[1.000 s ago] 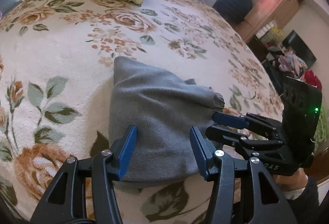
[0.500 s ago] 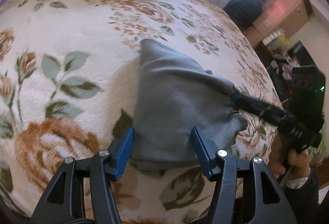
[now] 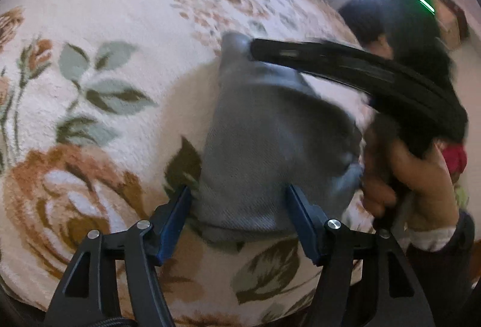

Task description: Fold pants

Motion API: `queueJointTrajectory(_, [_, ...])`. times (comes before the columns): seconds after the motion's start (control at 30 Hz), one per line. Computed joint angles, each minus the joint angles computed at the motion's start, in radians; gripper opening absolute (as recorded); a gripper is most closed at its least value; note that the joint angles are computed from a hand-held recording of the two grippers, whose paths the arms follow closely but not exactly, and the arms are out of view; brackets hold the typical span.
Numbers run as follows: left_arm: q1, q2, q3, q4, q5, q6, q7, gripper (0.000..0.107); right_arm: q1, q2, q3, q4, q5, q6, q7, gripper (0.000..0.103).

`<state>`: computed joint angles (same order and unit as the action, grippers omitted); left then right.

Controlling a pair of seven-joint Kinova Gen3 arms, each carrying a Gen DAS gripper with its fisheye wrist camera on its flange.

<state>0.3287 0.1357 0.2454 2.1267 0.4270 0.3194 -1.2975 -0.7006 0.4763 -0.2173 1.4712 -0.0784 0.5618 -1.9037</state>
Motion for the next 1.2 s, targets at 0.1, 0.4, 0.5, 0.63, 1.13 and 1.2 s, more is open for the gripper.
queueJointTrajectory(0.1, [0.134,0.013,-0.102,-0.028,-0.122,0.027,0.077,0.066,-0.076,0.045,0.086,-0.021,0.071,0.026,-0.109,0.051])
queueJointTrajectory(0.4, [0.029,-0.036,-0.027,-0.022,-0.144,0.033,0.100,0.065,0.009,-0.129,0.041,0.207,0.088,-0.188,-0.260,0.051])
queueJointTrajectory(0.5, [0.034,-0.043,-0.050,-0.039,-0.181,0.042,0.137,0.065,-0.052,-0.217,0.124,0.299,0.124,-0.210,-0.359,0.058])
queueJointTrajectory(0.63, [0.008,-0.028,-0.047,-0.063,-0.157,0.047,0.121,0.065,-0.087,-0.295,0.158,0.404,0.213,-0.214,-0.522,0.073])
queueJointTrajectory(1.13, [-0.097,0.070,0.034,-0.103,0.052,0.047,-0.089,0.069,0.251,-0.259,-0.215,0.602,-0.081,-0.440,-0.367,0.074])
queueJointTrajectory(1.2, [-0.133,0.092,0.063,-0.102,0.125,0.048,-0.162,0.071,0.269,-0.240,-0.233,0.598,-0.123,-0.452,-0.320,0.072])
